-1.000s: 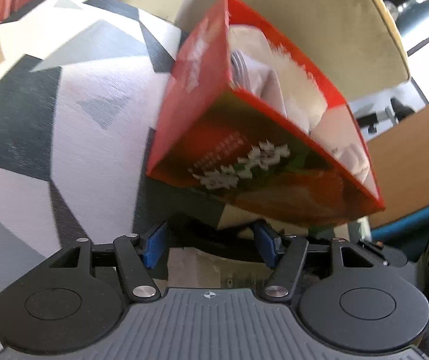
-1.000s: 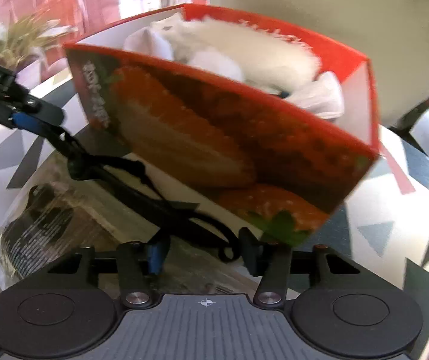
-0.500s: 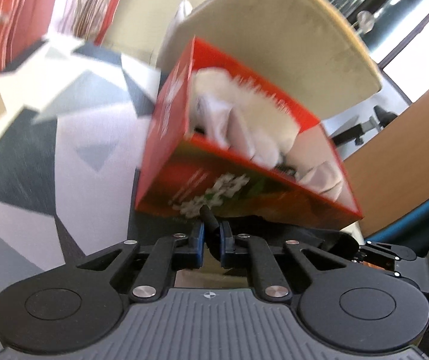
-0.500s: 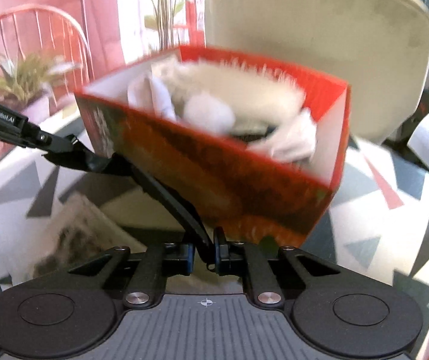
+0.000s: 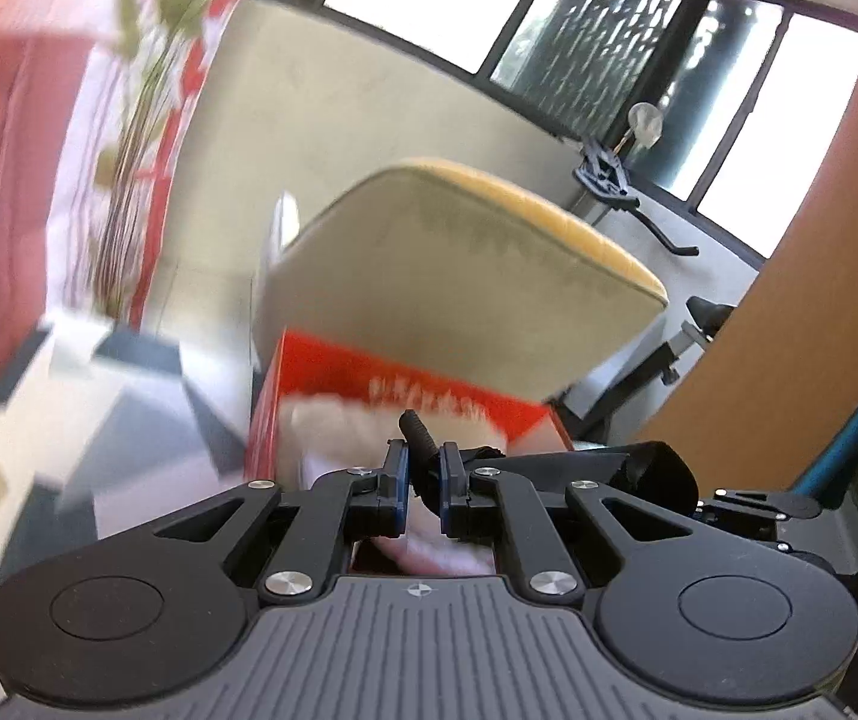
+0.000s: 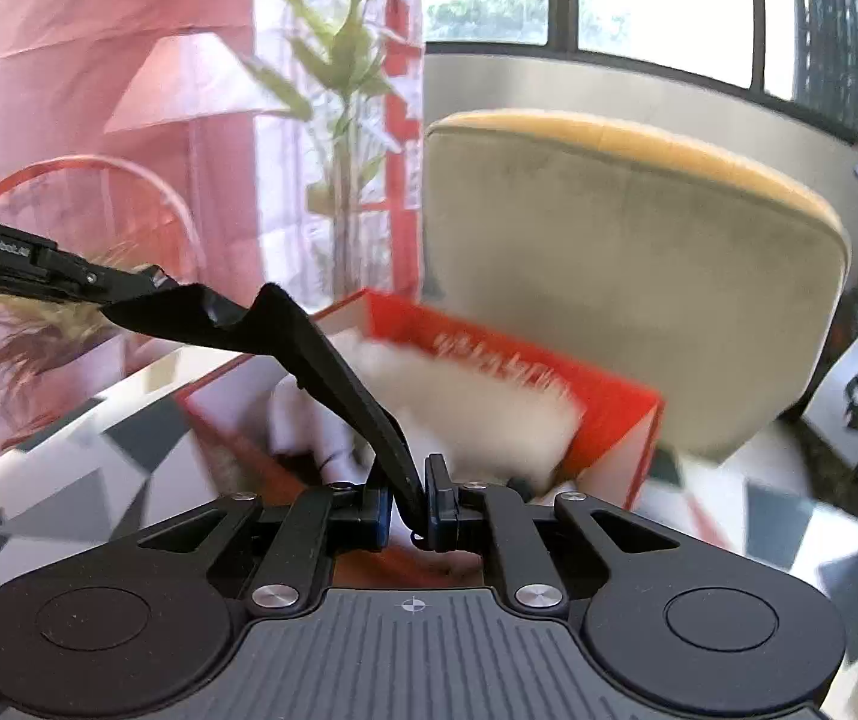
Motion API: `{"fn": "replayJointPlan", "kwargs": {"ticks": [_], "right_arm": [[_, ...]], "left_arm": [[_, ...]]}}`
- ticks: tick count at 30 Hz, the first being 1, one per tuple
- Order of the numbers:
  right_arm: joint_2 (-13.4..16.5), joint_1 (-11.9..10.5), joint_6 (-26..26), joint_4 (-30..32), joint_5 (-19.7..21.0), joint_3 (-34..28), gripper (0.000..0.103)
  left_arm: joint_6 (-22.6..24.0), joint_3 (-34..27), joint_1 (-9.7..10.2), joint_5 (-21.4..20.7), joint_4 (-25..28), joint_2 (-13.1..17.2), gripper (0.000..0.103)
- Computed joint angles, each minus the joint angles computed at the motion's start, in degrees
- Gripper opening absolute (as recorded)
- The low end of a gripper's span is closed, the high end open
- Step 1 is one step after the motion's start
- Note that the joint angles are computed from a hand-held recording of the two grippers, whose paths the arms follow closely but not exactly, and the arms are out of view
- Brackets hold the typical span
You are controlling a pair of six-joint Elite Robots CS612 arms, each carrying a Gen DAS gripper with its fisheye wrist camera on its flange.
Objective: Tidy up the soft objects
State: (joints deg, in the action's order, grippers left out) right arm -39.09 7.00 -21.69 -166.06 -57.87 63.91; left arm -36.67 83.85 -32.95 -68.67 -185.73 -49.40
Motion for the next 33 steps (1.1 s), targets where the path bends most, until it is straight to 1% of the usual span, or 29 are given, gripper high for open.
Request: {"fn": "replayJointPlan", "kwargs": {"ticks": [2,4,6,9,12,15,18,20,22,23,24,25,26,27,28,29,30,31,32,33], "right_arm": [[1.4,0.3,0.1,-0.2,-2.1,-2.8,0.01],[3.4,0.6,1.0,0.2,-4.2,-6.5,0.01],[5.9,1.0,1.4,1.1,-6.5,-10.7,0.01],[9.8,1.7,1.0,2.2,-9.9,-16.6,0.01],[13.5,2.3,0.6,4.1,-12.6,-22.3,0.01],[16.4,2.7,-0.8,7.7,-13.4,-27.2,0.01],[18.5,3.1,-3.1,12.1,-14.0,-31.0,0.011],[19.0,3.2,-4.1,13.5,-14.7,-31.7,0.012],[19.4,3.3,-4.3,14.7,-15.5,-32.4,0.019],[19.5,3.4,-4.1,15.2,-15.8,-32.5,0.02],[19.5,3.4,-4.0,15.4,-16.0,-32.6,0.021],[19.2,3.5,-4.0,15.0,-16.1,-32.0,0.025],[18.4,3.4,-4.3,14.5,-16.1,-30.7,0.027],[17.9,3.4,-4.8,14.5,-16.1,-29.8,0.033],[17.3,3.3,-5.2,14.3,-16.2,-28.7,0.039],[16.6,3.3,-5.5,13.7,-16.3,-27.5,0.043],[15.9,3.3,-5.7,12.8,-16.0,-26.1,0.051],[15.1,3.2,-5.8,12.1,-15.9,-24.8,0.061],[14.5,3.2,-5.8,11.6,-16.1,-23.6,0.063],[13.9,3.2,-5.9,11.3,-16.1,-22.5,0.064]], "left_arm": [[3.1,-3.2,0.16,1.6,1.6,1.6,0.011],[6.5,-6.6,0.49,3.1,3.4,3.5,0.011],[8.4,-10.0,0.93,4.0,5.3,5.3,0.011],[9.5,-14.2,1.7,4.2,7.7,7.8,0.011],[10.3,-17.5,2.35,4.7,10.3,10.0,0.011],[9.9,-20.1,3.06,4.2,13.8,11.7,0.011],[11.1,-21.9,3.51,3.9,17.2,12.9,0.011],[11.9,-23.0,3.7,3.8,19.6,13.6,0.011],[11.4,-23.3,3.91,3.1,21.6,13.7,0.011],[11.2,-23.4,4.04,2.4,22.2,13.7,0.012],[11.2,-23.3,4.15,1.7,22.6,13.6,0.012],[11.3,-23.1,4.21,1.3,22.7,13.5,0.014],[11.4,-22.9,4.23,1.0,22.8,13.3,0.02],[11.5,-22.4,4.16,1.2,22.5,13.0,0.033],[11.7,-21.9,4.11,1.4,21.6,12.7,0.041],[12.0,-21.1,4.05,1.5,20.3,12.3,0.055],[12.1,-20.6,3.94,1.5,19.5,12.0,0.06],[12.4,-20.0,3.86,1.5,18.8,11.7,0.06],[12.7,-19.5,3.75,1.6,18.6,11.3,0.06],[12.6,-18.9,3.37,2.1,18.6,10.7,0.06]]}}
